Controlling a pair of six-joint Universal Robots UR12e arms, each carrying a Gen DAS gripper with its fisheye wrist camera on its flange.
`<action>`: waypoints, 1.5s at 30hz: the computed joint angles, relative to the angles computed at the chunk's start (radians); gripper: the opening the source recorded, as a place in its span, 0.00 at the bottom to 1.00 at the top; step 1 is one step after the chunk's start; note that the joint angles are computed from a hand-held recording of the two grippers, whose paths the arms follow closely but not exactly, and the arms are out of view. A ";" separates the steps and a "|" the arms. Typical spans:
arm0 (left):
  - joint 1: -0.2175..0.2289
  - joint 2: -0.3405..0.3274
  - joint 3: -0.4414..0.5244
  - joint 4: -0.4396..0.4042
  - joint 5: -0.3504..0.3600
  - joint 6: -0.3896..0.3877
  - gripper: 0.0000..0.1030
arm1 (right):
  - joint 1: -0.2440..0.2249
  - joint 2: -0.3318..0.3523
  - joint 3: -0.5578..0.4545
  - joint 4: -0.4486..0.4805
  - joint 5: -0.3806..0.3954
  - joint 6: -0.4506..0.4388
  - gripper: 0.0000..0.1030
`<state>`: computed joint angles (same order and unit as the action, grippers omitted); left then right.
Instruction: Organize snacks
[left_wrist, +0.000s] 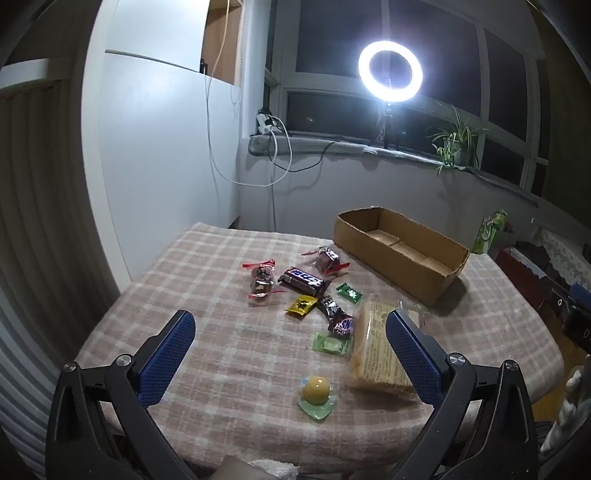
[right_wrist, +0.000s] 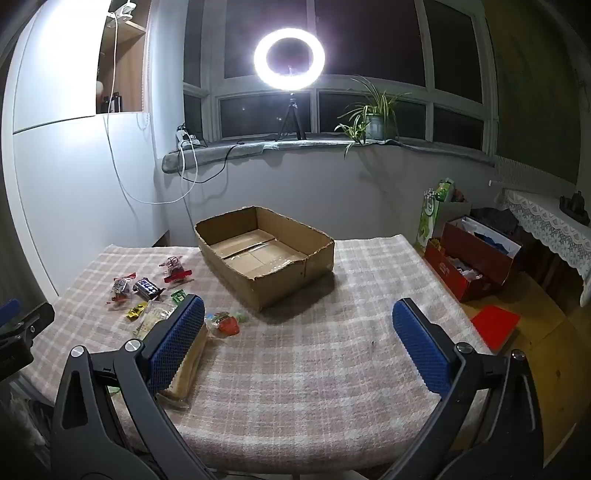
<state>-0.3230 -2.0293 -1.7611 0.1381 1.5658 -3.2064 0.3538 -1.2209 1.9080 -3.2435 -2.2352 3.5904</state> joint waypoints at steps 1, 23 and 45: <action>0.000 0.000 0.000 0.000 -0.002 -0.011 0.99 | 0.000 0.000 0.000 -0.001 0.002 0.001 1.00; -0.001 -0.002 0.004 0.003 -0.003 0.014 0.99 | 0.001 -0.001 -0.002 0.013 -0.003 -0.008 1.00; -0.007 -0.005 0.004 0.010 -0.009 0.016 0.99 | 0.001 0.000 -0.001 0.016 -0.002 -0.003 1.00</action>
<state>-0.3297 -2.0338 -1.7573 0.1484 1.5565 -3.1908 0.3546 -1.2210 1.9067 -3.2277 -2.2376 3.5875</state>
